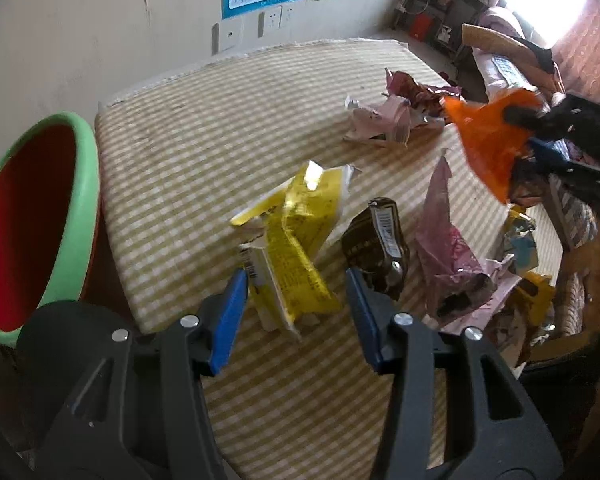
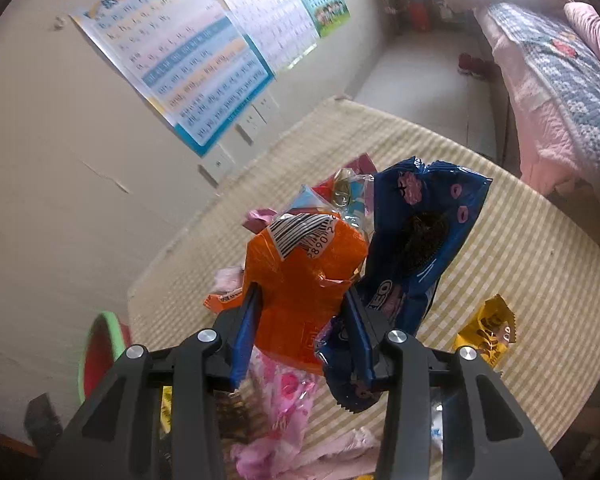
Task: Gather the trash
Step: 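Lift the yellow wrapper with the left gripper toward the red bucket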
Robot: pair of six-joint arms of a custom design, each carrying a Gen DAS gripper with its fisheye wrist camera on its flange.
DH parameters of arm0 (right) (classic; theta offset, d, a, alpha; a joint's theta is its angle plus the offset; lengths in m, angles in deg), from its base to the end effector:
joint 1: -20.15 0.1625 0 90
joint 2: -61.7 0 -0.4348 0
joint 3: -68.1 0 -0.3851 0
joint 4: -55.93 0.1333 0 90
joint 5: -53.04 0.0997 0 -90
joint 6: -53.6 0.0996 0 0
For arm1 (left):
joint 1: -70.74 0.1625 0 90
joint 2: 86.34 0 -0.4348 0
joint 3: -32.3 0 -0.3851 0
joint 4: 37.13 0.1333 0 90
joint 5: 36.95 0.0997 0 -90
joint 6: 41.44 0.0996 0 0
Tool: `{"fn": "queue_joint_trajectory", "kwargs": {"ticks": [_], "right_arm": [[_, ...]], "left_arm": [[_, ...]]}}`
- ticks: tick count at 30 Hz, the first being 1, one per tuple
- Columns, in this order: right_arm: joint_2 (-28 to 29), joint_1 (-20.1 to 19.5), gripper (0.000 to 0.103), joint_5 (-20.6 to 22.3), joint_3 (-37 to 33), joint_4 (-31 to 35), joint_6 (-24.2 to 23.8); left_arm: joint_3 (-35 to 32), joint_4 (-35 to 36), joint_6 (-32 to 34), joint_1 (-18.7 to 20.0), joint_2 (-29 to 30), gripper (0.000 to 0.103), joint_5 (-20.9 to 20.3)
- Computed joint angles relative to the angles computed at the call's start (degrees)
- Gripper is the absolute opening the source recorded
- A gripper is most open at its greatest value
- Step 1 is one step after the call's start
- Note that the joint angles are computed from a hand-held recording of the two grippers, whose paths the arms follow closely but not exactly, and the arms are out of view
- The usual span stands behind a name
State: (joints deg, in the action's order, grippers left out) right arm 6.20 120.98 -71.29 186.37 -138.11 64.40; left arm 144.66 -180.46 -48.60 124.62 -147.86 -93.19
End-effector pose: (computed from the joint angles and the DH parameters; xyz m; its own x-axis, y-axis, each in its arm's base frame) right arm 0.1794 -0.5274 0.1824 -0.8918 0.3448 0.2928 0.0264 0.6858 -0.7274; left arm -0.1740 -0.5585 0.1677 -0.7539 0.3663 -0.5454 0.4989 0.8594 -0.1123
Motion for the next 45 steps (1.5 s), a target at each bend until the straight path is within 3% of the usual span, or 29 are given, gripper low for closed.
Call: {"fn": "queue_joint_trajectory", "kwargs": {"ticks": [2,4,11,21,32,45], "right_arm": [[-0.32,0.53,0.040,0.13,0.45,-0.51,-0.40],[-0.33,1.00,0.040,0.29,0.20,-0.50,-0.82],[-0.81,1.66,0.040,1.97,0.67,-1.76,-1.60],[-0.46,3.96,0.041,1.13,0.54,-3.01,-3.41],[2.37,8.62,0.041,-3.80,0.22,-6.32,-5.72],[4.56,12.66,0.041,-6.80,2.06,-6.65,-1.87]], "left_arm": [[-0.47,0.09,0.52,0.27,0.58,0.045,-0.21],[-1.10,1.04,-0.19,0.62,0.87,0.035,-0.85],[0.17,-0.25,-0.36,-0.30,-0.82,0.026,0.31],[1.41,-4.92,0.71,-2.36,-4.46,0.026,0.79],[2.26,-9.72,2.58,-3.84,-7.81,0.026,0.22],[3.11,-12.51,5.15,-3.12,-10.35,0.026,0.56]]}}
